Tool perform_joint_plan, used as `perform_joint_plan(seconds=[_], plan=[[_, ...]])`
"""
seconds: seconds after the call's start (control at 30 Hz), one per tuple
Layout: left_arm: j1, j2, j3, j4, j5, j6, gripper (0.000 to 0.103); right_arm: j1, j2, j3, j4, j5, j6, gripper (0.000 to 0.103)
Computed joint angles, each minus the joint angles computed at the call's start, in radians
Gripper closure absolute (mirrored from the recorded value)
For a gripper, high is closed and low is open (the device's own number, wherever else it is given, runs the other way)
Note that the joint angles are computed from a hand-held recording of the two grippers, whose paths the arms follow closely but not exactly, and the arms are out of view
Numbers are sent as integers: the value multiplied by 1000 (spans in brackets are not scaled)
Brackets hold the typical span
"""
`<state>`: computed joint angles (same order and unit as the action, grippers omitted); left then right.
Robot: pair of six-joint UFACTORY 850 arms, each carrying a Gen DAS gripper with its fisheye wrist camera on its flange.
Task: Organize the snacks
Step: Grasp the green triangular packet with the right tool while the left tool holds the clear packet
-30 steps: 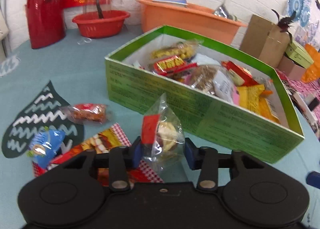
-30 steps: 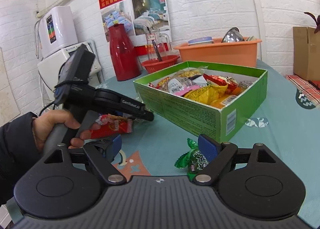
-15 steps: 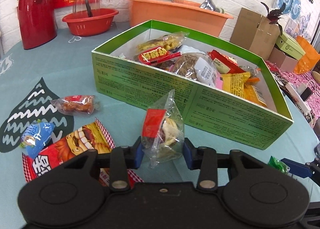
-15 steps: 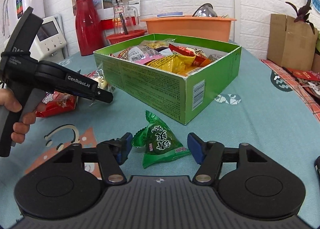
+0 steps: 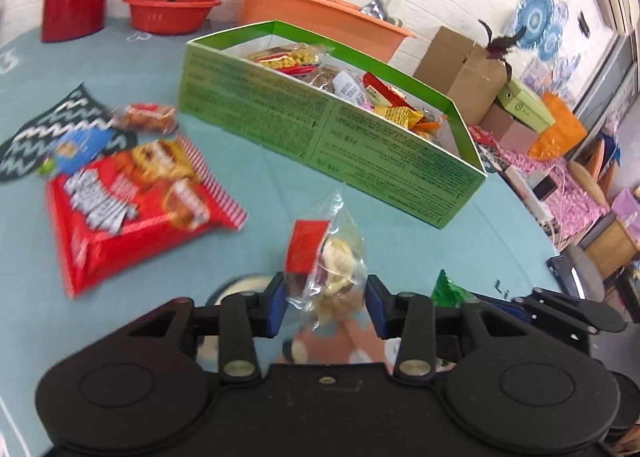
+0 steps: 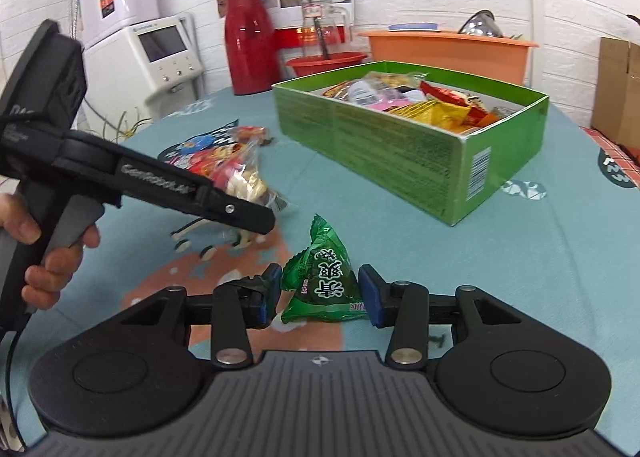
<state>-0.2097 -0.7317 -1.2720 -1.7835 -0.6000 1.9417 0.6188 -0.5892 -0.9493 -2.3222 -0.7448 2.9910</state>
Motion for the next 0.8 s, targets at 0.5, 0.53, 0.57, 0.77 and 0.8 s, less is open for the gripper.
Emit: perform_joint_plan(seconds=[0.5,0.53,0.57,0.77,0.8], plan=[[6,7,18,-120,-25,38,1,13,-7,-12,32,-11,-27,12],[5,2,11,-109,-18,28,5,10,-8,-14,28,-7,-28,12],[3,-1,7,-103,-8,25,6,9,-10,-17,33,-4,-34,12],[-7,-8,-7,-99,14,37,4,8,-10,-14,36,-1,-29,13],[-8,-9,-8,-104,15,37,2,6,-8,-11,28,-1,-18,16]])
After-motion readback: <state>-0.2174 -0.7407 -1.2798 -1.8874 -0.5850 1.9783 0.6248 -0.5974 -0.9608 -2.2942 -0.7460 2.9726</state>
